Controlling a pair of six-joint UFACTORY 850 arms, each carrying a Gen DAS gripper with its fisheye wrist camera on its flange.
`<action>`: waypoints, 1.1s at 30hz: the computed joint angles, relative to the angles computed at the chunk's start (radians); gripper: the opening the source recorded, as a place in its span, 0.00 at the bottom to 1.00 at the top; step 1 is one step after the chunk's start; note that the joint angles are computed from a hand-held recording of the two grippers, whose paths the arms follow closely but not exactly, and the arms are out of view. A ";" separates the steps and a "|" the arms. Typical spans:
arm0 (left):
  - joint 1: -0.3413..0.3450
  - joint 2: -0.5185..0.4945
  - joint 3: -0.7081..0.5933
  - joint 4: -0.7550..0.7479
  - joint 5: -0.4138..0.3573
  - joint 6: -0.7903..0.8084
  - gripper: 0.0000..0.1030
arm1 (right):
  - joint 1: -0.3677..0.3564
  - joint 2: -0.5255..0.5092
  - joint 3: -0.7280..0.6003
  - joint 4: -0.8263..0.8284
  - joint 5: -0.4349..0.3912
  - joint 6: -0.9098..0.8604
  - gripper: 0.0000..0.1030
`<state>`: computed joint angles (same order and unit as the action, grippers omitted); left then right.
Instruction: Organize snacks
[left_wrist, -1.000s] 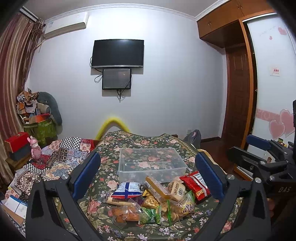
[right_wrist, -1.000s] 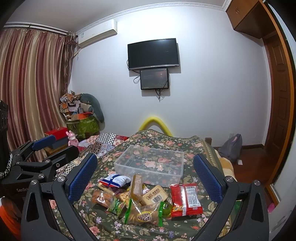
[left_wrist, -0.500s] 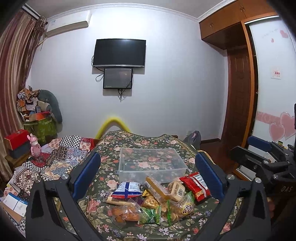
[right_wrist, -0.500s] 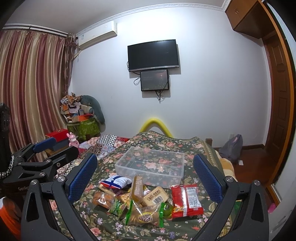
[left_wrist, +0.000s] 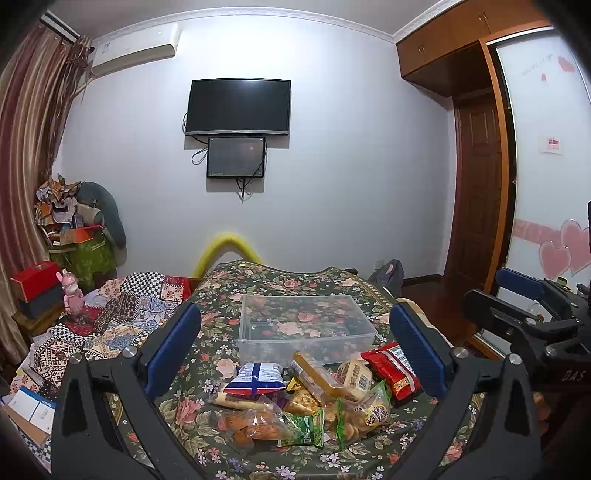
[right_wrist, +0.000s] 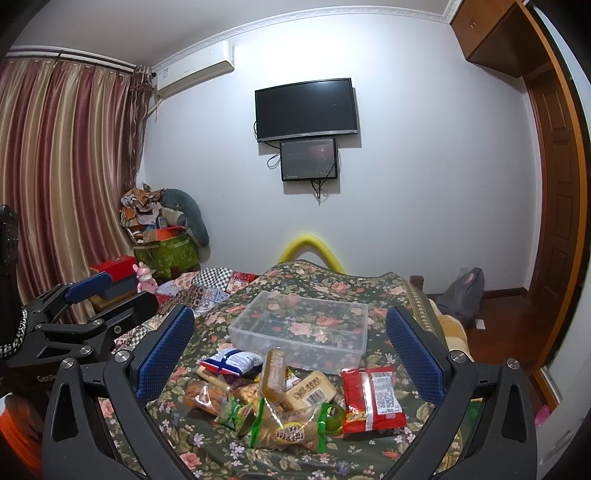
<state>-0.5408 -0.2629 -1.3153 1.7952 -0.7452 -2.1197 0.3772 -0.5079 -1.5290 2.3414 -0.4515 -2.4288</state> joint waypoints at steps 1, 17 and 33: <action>0.000 0.000 0.000 0.000 0.001 -0.001 1.00 | 0.000 0.000 0.000 -0.001 -0.001 0.001 1.00; 0.000 -0.004 -0.003 0.006 0.011 -0.003 1.00 | 0.000 -0.014 -0.011 -0.009 0.012 0.015 1.00; 0.061 -0.081 -0.042 -0.099 0.146 0.084 1.00 | -0.019 -0.115 -0.122 -0.258 0.097 0.285 1.00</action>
<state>-0.4794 -0.3439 -1.3569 1.6960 -0.5992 -2.0354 0.3580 -0.6227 -1.6513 2.0834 -0.3540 -2.1440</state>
